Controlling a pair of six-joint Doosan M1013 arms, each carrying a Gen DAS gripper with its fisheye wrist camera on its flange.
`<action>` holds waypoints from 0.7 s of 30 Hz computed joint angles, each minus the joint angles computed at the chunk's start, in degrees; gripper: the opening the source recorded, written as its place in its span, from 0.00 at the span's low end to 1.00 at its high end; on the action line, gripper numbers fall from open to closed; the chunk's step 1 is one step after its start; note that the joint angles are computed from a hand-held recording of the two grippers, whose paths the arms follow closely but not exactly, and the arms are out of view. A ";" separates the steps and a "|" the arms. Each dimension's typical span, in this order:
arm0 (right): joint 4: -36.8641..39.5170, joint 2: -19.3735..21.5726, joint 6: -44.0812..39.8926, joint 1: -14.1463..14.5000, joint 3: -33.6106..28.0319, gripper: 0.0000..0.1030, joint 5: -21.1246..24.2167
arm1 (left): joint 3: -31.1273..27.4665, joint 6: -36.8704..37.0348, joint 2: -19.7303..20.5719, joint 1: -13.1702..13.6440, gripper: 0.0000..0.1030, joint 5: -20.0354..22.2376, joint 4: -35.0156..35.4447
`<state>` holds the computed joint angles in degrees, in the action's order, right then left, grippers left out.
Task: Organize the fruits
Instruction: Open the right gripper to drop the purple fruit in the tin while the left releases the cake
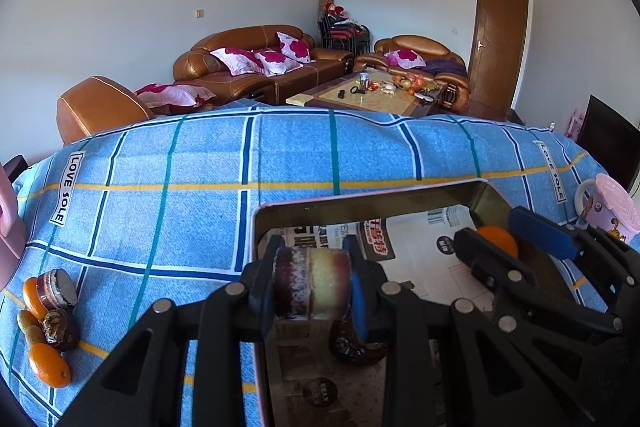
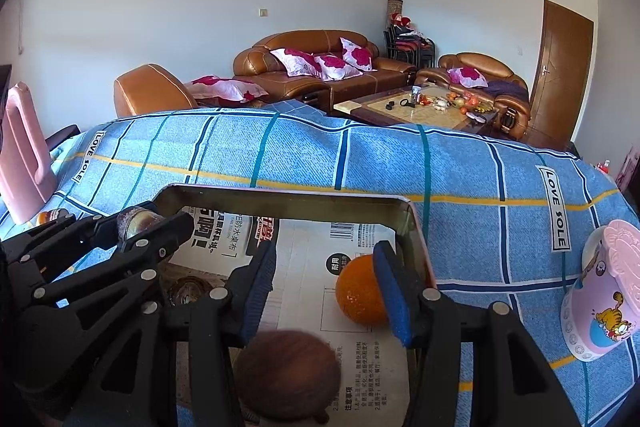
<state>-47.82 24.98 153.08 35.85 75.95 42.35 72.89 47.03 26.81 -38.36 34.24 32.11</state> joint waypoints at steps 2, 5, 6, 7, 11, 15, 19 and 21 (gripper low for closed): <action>-2.83 -0.68 3.37 0.25 1.07 0.53 -0.87 | 0.14 -0.29 -0.09 -0.07 0.30 -0.17 0.60; -11.22 -1.58 12.38 1.03 2.47 0.60 0.81 | 0.09 -0.41 -0.04 -0.20 0.30 0.00 1.09; -14.32 -1.75 15.69 1.37 2.84 0.63 2.18 | 0.05 -0.37 -0.02 -0.25 0.30 0.08 1.23; -16.77 -1.88 18.44 1.57 3.09 0.69 3.30 | 0.00 -0.32 0.01 -0.31 0.30 0.15 1.35; -19.94 -2.36 23.80 1.64 3.85 0.72 4.10 | -0.24 0.40 0.18 -0.46 0.30 0.41 1.16; -18.85 -1.87 22.70 1.58 3.11 0.72 4.88 | -0.10 -1.58 0.17 -0.74 0.41 0.65 3.49; -19.54 -1.97 23.06 1.64 3.34 0.72 5.07 | 0.46 -3.79 -0.04 -0.94 0.66 0.38 6.01; -19.65 -2.19 23.25 1.68 3.76 0.72 5.04 | 0.83 -5.23 -0.22 -1.15 0.76 0.16 7.72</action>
